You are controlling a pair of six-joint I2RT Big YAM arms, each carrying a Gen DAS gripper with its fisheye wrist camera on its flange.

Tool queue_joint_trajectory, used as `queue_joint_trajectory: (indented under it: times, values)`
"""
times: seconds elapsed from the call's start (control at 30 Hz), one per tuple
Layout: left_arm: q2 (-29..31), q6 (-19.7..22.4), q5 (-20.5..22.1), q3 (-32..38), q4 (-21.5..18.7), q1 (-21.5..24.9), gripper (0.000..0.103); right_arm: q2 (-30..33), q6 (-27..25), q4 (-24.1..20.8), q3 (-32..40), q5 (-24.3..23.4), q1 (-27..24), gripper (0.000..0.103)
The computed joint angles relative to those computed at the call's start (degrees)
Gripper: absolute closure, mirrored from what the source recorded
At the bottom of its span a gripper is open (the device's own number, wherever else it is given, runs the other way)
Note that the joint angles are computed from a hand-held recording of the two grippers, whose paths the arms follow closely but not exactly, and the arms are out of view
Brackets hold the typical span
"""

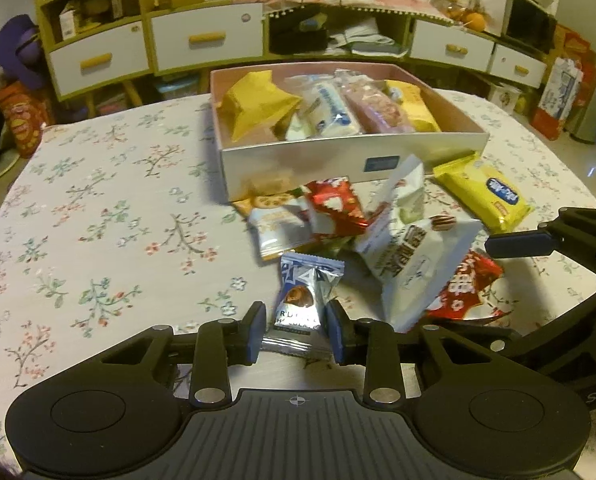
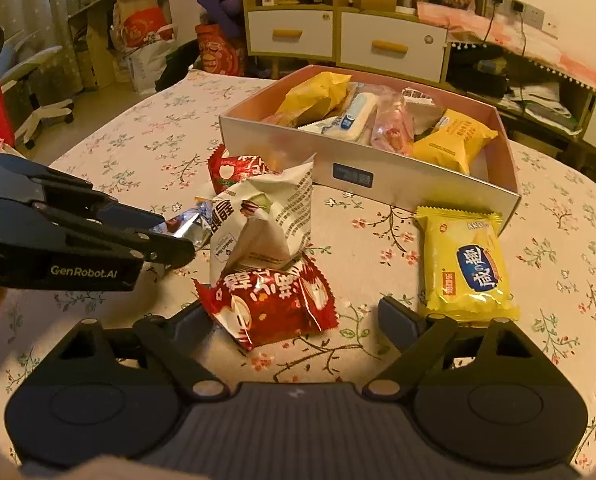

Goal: Organize snacks
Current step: 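Reach the left tool to a silver packet while the right tool approaches a red-and-white packet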

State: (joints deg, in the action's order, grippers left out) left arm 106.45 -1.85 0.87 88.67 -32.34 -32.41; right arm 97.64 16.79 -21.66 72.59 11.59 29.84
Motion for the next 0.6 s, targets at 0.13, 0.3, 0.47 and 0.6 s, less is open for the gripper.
queue_joint_trajectory:
  times: [0.13, 0.3, 0.47, 0.6]
  values:
    - [-0.05, 0.15, 0.22, -0.07, 0.03, 0.33, 0.071, 0.19, -0.17, -0.07, 0.29, 0.24, 0.17, 0.022]
    - [-0.09, 1.29, 0.34, -0.68, 1.31, 0.13, 0.067, 0.09, -0.28, -0.11, 0.23, -0.24, 0.04, 0.027]
    - [0.39, 1.62, 0.17, -0.22, 1.65, -0.3, 0.059, 0.01, -0.07, -0.26, 0.29, -0.38, -0.03, 0.03]
    - [0.76, 1.98, -0.88, 0.08, 1.99, -0.75, 0.058, -0.02, -0.08, -0.43, 0.4, -0.31, 0.01, 0.035]
